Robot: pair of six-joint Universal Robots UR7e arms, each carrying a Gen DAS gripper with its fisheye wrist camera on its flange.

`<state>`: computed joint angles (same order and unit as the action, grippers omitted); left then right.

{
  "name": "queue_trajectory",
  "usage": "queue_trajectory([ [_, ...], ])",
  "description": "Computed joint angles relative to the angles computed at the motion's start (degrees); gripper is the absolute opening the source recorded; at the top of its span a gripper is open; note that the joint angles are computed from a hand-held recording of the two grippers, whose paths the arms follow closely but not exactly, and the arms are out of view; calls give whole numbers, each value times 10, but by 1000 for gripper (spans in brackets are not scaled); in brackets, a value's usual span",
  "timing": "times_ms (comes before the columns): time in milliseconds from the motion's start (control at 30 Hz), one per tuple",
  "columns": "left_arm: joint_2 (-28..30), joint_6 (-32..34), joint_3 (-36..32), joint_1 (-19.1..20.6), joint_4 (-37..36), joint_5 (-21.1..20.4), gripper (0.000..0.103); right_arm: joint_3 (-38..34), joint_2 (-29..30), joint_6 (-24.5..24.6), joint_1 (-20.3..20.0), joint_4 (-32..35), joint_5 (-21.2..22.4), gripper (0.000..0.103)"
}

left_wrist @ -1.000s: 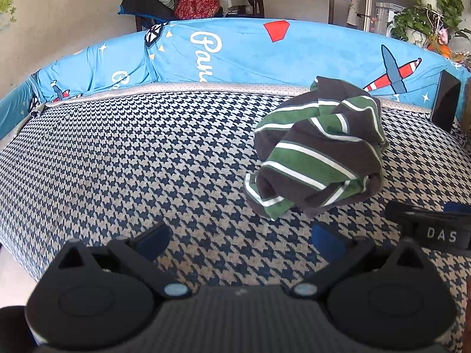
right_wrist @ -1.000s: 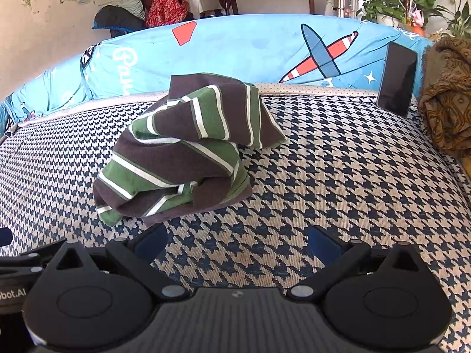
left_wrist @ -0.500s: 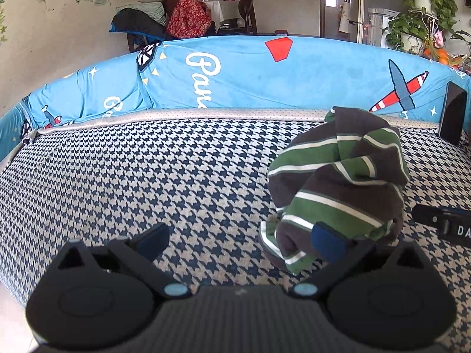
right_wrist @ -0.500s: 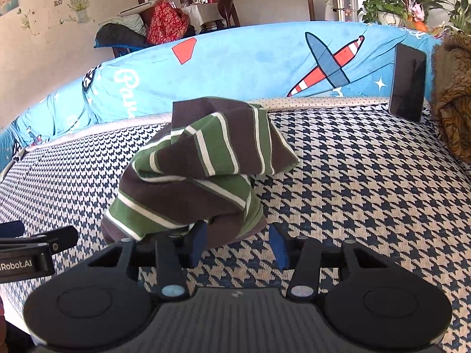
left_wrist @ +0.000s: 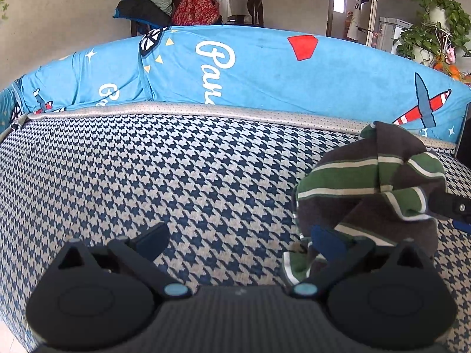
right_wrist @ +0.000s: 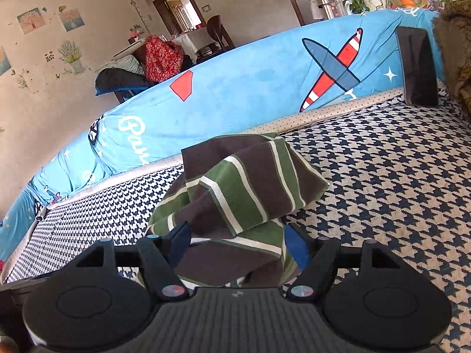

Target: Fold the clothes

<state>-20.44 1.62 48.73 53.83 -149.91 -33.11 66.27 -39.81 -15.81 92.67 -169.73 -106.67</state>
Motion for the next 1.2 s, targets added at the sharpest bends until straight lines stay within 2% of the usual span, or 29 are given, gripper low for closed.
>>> queue_trajectory([
  [67, 4, 12, -7, 0, -4, -2, 103, -22, 16, 5, 1, 2, -4, 77],
  [233, 12, 4, -24, 3, 20, -4, 103, -72, 53, 13, 2, 26, -21, 77],
  [300, 12, 4, -23, 2, 22, -3, 103, -83, 63, 1, 3, 26, -31, 62],
  [333, 11, 1, -22, 3, 26, -7, 103, -87, 67, -6, 4, 27, -42, 45],
  [367, 10, -2, -21, 4, 31, -11, 103, -88, 68, -10, 5, 25, -49, 35],
  [433, 7, -9, -20, 5, 40, -19, 103, -76, 59, -10, 2, 16, -39, 22],
  [533, 5, -13, -18, 5, 44, -21, 103, -54, 43, -16, -2, -13, -25, 12],
  [633, 6, -16, -20, 5, 46, -23, 103, -35, 28, -17, -5, -48, -24, 10],
  [700, 6, -22, -21, 6, 52, -24, 103, -29, 21, -12, -7, -65, -40, 9],
  [867, 7, -35, -23, 5, 71, -27, 103, -37, 21, -11, -5, -106, -151, 9],
  [1033, 10, -30, -22, 2, 77, -27, 103, -55, 21, 15, -9, -103, -254, 10],
  [1067, 10, -29, -22, 2, 78, -28, 103, -48, 14, 15, -12, -112, -249, 12],
  [1200, 13, -26, -23, 0, 83, -32, 103, -6, -15, -13, -22, -143, -169, 14],
])
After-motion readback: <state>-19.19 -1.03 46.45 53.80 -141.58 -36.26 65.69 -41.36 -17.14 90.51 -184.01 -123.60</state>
